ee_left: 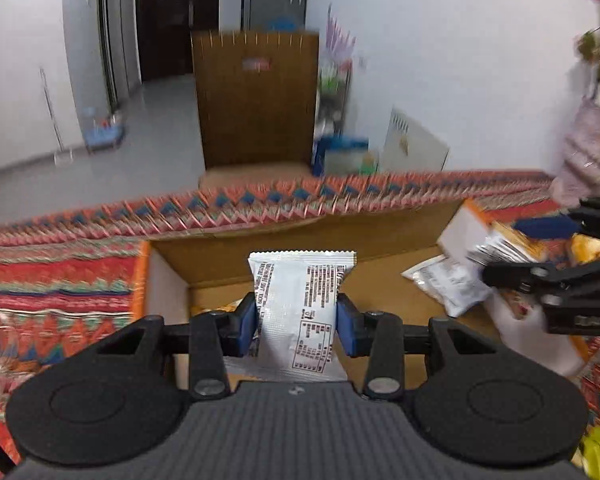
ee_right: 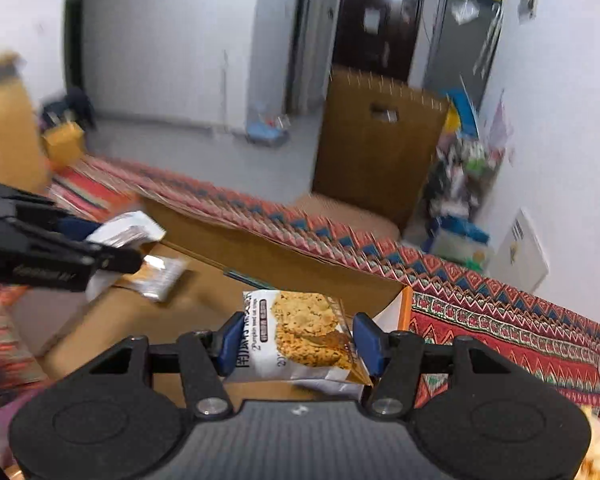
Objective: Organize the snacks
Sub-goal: 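Carry both packets into the orange box and open both tools, then withdraw both tools from the box back toward the snack pile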
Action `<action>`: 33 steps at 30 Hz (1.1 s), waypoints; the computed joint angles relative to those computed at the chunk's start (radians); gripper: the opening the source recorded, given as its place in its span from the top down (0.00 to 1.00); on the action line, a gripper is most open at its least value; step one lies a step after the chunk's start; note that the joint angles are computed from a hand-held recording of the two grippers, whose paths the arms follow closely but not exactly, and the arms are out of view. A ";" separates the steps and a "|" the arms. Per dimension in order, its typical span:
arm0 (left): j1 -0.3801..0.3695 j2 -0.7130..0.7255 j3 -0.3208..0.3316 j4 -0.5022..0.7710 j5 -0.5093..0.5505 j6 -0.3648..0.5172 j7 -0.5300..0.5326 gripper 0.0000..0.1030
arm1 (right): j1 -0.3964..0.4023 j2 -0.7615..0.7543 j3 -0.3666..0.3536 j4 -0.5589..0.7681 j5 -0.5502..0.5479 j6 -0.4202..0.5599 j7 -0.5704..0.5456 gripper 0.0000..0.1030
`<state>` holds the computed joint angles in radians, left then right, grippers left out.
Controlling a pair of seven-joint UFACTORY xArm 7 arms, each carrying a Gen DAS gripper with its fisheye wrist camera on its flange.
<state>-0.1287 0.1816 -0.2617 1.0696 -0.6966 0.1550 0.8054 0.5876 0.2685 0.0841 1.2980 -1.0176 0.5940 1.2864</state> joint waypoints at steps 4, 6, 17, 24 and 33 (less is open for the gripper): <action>-0.073 0.137 0.083 0.112 0.208 0.001 -0.233 0.60 | -0.004 0.208 -0.016 0.241 0.151 0.137 -0.213 0.43; -0.058 0.176 0.072 0.148 0.231 0.011 -0.284 0.55 | 0.007 0.273 -0.033 0.316 0.202 0.183 -0.271 0.35; 0.133 0.069 -0.108 0.075 0.131 0.013 -0.181 0.48 | 0.090 0.187 -0.129 0.229 0.139 0.149 -0.157 0.22; 0.113 -0.252 -0.045 -0.118 -0.046 0.077 -0.064 0.37 | 0.088 -0.099 -0.040 0.017 0.032 0.167 0.010 0.18; -0.062 -0.912 0.206 -0.532 -0.174 0.178 0.128 0.12 | 0.112 -0.480 0.198 -0.236 -0.021 0.336 0.196 0.03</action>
<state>-0.1906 -0.7302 -0.0555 0.5373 -0.8708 0.3327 0.9335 0.6995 -0.2111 0.2816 1.0617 -1.0388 0.9304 1.4828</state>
